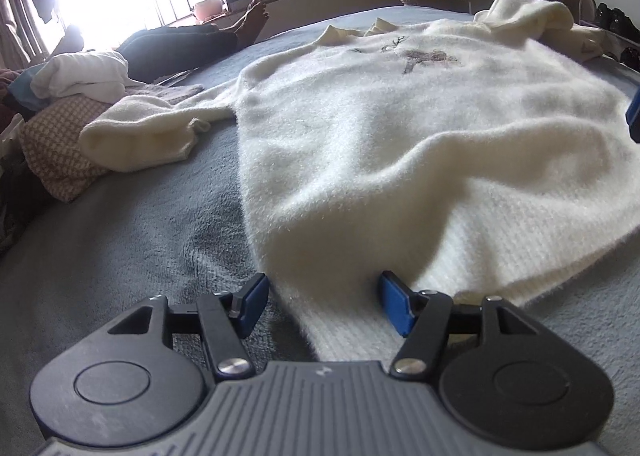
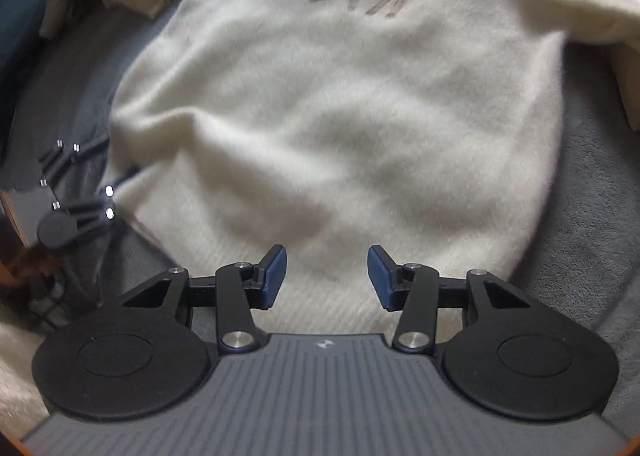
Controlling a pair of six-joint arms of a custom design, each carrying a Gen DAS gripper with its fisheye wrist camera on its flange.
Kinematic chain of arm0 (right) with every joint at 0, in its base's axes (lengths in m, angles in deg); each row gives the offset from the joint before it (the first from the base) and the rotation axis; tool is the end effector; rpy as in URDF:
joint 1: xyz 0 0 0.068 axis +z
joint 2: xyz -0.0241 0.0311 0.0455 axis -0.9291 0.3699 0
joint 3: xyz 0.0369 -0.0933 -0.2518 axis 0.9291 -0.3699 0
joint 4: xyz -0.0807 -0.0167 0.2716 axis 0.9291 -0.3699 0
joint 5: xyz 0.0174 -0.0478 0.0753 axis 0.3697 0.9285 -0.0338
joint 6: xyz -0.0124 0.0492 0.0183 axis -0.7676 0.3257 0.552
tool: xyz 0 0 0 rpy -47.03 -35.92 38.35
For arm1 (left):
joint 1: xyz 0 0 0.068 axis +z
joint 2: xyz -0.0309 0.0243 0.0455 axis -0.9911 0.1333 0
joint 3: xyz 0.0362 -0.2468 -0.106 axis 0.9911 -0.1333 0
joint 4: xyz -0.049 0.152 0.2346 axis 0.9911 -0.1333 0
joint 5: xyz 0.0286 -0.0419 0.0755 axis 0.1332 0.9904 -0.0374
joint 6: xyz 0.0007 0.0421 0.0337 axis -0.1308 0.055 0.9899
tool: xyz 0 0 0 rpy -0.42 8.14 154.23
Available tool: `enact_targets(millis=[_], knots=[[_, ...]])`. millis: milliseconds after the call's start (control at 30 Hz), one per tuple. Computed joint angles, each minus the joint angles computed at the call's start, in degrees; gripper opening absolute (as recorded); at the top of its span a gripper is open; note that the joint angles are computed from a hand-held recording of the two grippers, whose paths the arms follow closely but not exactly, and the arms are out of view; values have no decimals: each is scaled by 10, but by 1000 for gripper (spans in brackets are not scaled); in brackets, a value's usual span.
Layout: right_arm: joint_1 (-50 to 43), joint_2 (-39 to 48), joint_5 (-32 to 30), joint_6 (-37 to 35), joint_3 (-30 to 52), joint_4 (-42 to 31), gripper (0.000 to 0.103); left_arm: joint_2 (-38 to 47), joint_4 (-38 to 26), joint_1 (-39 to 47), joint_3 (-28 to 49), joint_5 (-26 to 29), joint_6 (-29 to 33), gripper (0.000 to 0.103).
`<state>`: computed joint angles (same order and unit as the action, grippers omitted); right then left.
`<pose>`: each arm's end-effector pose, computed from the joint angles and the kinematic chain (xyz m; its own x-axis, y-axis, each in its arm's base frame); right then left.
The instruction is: Fold clothes
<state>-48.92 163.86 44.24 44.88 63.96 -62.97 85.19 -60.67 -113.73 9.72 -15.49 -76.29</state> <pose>0.3032 0.1147 0.2687 -0.8956 -0.3539 -0.2696 -0.4106 0.8908 0.1945 0.2024 -0.1069 0.1833 -0.6551 0.3150 -0.6868 0.2019 0.9489 0.2427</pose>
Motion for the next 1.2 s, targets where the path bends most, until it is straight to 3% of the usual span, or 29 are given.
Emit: enact_targets(millis=[233,300,333,367,700,833,900,933,967,1033,1133,1200], knots=[[29,36,48,-72,-28,14,41,9,1,-4,3,-8,-7,64],[37,26,65,-74,-32,19,26,8,5,-4,0,-8,-5,65],[38,18,71,-66,-33,21,11,7,7,-3,-1,-8,-4,65],[37,8,72,-59,-34,20,6,6,7,-2,-2,-6,-2,65],[31,-35,109,-32,-52,47,4,2,17,-5,-7,-12,23,66],[31,-3,126,-38,-76,89,9,5,19,-17,-7,-29,30,67],[12,7,98,-30,-49,66,13,9,20,-22,-6,-38,30,67],[-3,12,80,-27,-28,44,23,9,21,-23,-6,-40,29,67],[-21,17,65,-23,-1,18,40,10,22,-24,-7,-41,28,67],[-61,16,41,-15,45,-9,51,10,21,-23,-6,-40,29,67],[-126,3,43,37,121,13,51,10,22,-22,-6,-38,33,67],[-161,-61,82,135,112,119,51,10,22,-20,-6,-36,36,67]])
